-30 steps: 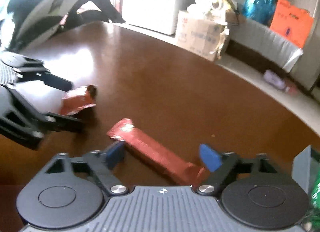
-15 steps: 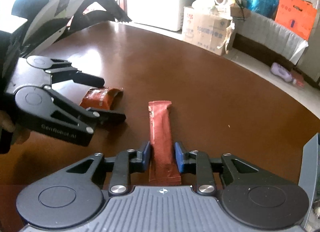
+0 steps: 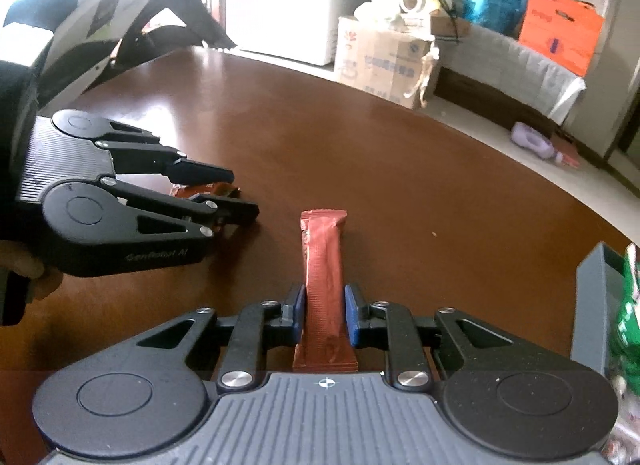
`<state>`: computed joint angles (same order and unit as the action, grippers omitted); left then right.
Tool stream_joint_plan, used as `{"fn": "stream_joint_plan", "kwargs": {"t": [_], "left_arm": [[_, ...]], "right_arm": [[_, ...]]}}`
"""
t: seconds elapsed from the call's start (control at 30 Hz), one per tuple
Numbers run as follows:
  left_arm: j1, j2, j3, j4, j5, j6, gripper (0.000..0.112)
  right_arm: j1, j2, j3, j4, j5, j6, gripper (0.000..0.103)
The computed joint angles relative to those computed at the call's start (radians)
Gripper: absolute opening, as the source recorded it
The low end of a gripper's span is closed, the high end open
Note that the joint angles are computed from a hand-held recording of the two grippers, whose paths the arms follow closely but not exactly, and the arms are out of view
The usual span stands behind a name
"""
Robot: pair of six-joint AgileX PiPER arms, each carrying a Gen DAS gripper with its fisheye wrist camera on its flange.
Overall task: Organize snacks
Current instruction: 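Grasp the red-brown bar with the right gripper while the left tool reaches the orange candy, then grasp the orange wrapped candy with the left gripper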
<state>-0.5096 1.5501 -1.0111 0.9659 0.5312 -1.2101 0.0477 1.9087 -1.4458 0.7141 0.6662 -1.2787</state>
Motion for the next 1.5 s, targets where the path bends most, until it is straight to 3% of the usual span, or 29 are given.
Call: {"fn": "stream_joint_plan", "kwargs": {"t": [0.17, 0.23, 0.47, 0.63, 0.7, 0.73, 0.83, 0.97, 1.23, 1.4, 1.5], "left_arm": [[-0.025, 0.015, -0.049, -0.046, 0.05, 0.042, 0.023], [-0.042, 0.019, -0.065, -0.056, 0.065, 0.046, 0.0], [-0.104, 0.064, -0.112, -0.081, 0.113, 0.03, 0.0], [-0.156, 0.058, -0.077, 0.06, 0.149, -0.162, 0.0], [-0.132, 0.053, -0.073, 0.02, 0.127, -0.135, 0.008], [-0.121, 0.057, -0.076, 0.004, 0.12, -0.107, 0.017], [-0.104, 0.054, -0.044, 0.082, 0.101, -0.186, 0.065], [-0.065, 0.054, -0.023, 0.091, 0.031, -0.218, 0.083], [-0.041, 0.014, 0.041, 0.055, 0.028, -0.106, 0.086], [0.012, -0.113, 0.157, 0.061, -0.027, -0.103, 0.086], [0.021, -0.211, 0.225, 0.061, -0.017, -0.08, 0.087]], "right_arm": [[-0.047, -0.055, 0.065, 0.037, 0.003, -0.033, 0.023], [-0.062, -0.087, 0.096, 0.051, 0.01, -0.033, 0.023], [-0.114, -0.164, 0.191, 0.052, 0.017, -0.066, 0.023], [-0.148, -0.165, 0.191, 0.042, 0.036, -0.065, 0.023], [-0.159, -0.15, 0.171, 0.039, 0.049, -0.042, 0.023], [-0.164, -0.141, 0.157, 0.041, 0.061, -0.026, 0.023], [-0.165, -0.123, 0.136, 0.046, 0.082, -0.004, 0.023], [-0.156, -0.112, 0.126, 0.044, 0.091, -0.002, 0.023], [-0.15, -0.106, 0.12, 0.031, 0.096, 0.002, 0.023], [-0.138, -0.08, 0.086, -0.002, 0.106, 0.035, 0.023], [-0.131, -0.075, 0.081, -0.007, 0.109, 0.036, 0.023]]}}
